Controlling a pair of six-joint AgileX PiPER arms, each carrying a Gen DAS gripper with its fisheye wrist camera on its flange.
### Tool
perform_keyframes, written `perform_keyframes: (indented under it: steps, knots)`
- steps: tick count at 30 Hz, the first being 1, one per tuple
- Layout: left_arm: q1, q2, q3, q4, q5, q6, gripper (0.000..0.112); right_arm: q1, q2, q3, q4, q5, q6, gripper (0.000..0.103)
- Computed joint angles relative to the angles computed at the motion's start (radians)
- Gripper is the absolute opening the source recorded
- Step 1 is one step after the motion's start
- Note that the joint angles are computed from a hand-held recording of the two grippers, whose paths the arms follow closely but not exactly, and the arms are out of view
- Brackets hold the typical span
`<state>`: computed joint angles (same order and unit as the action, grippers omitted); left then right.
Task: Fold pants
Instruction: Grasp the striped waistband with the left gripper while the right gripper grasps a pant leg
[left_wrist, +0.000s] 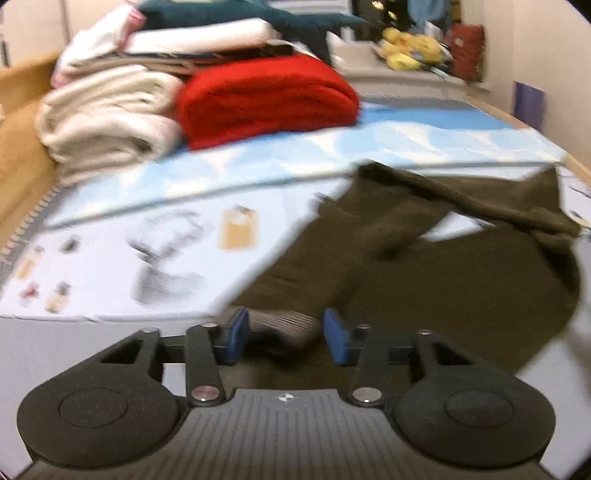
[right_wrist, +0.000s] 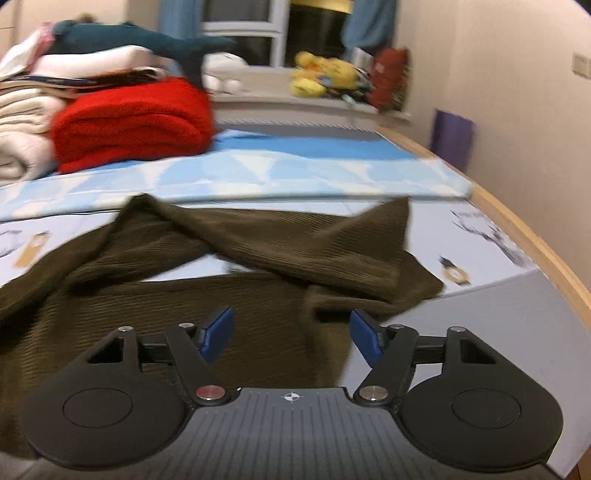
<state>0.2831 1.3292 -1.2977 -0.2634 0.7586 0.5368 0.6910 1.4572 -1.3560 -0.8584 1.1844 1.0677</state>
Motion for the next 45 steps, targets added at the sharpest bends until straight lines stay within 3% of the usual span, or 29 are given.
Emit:
perform_keyframes:
  steps: [2, 3, 5, 7, 9, 12, 14, 17, 19, 21, 24, 27, 29, 31, 33, 36, 40, 45]
  knots:
    - [0.096, 0.068, -0.015, -0.046, 0.005, 0.025, 0.044, -0.088, -0.002, 0.032, 0.082, -0.091, -0.020, 0.070]
    - [0.131, 0.144, -0.062, -0.009, 0.066, -0.017, 0.039, -0.126, 0.012, 0.035, 0.142, -0.120, -0.056, 0.070]
    - [0.214, 0.297, -0.226, -0.048, 0.266, -0.128, 0.038, -0.170, 0.047, 0.023, 0.213, -0.136, -0.114, 0.071]
    - [0.259, 0.379, -0.305, -0.106, 0.356, -0.126, 0.041, -0.201, 0.082, 0.014, 0.251, -0.161, -0.151, 0.074]
    - [0.245, 0.412, -0.336, -0.074, 0.375, -0.117, 0.052, -0.216, 0.125, -0.012, 0.288, -0.165, -0.176, 0.079]
    - [0.244, 0.449, -0.345, -0.120, 0.381, -0.097, 0.064, -0.248, 0.181, -0.032, 0.316, -0.189, -0.189, 0.079]
    - [0.232, 0.448, -0.347, -0.077, 0.386, -0.113, 0.073, -0.267, 0.207, -0.036, 0.315, -0.210, -0.189, 0.079]
    - [0.196, 0.471, -0.352, -0.001, 0.374, -0.163, 0.076, -0.268, 0.247, -0.059, 0.294, -0.182, -0.171, 0.078]
    - [0.187, 0.498, -0.367, 0.018, 0.384, -0.187, 0.076, -0.275, 0.260, -0.067, 0.299, -0.176, -0.161, 0.070]
    - [0.183, 0.524, -0.383, 0.023, 0.393, -0.199, 0.077, -0.287, 0.258, -0.060, 0.300, -0.175, -0.153, 0.042]
    - [0.181, 0.551, -0.401, 0.016, 0.415, -0.206, 0.082, -0.307, 0.237, -0.040, 0.291, -0.193, -0.129, 0.016]
    - [0.165, 0.568, -0.406, 0.017, 0.437, -0.194, 0.082, -0.336, 0.178, -0.012, 0.276, -0.210, -0.046, 0.011]
    - [0.153, 0.564, -0.392, 0.020, 0.448, -0.147, 0.077, -0.362, 0.117, 0.017, 0.285, -0.232, 0.002, 0.010]
    - [0.132, 0.518, -0.323, 0.043, 0.397, -0.074, 0.064, -0.377, 0.059, 0.050, 0.294, -0.238, 0.013, 0.010]
    - [0.131, 0.480, -0.279, 0.030, 0.365, -0.017, 0.046, -0.389, 0.018, 0.066, 0.329, -0.220, -0.024, 0.010]
    - [0.156, 0.428, -0.233, -0.016, 0.337, 0.049, 0.033, -0.408, -0.033, 0.086, 0.430, -0.183, -0.125, 0.008]
    - [0.221, 0.352, -0.203, -0.087, 0.329, 0.154, 0.027, -0.458, -0.073, 0.109, 0.634, -0.121, -0.318, 0.007]
    - [0.338, 0.316, -0.211, -0.066, 0.310, 0.182, 0.027, -0.633, -0.129, 0.176, 1.115, -0.084, -0.753, 0.008]
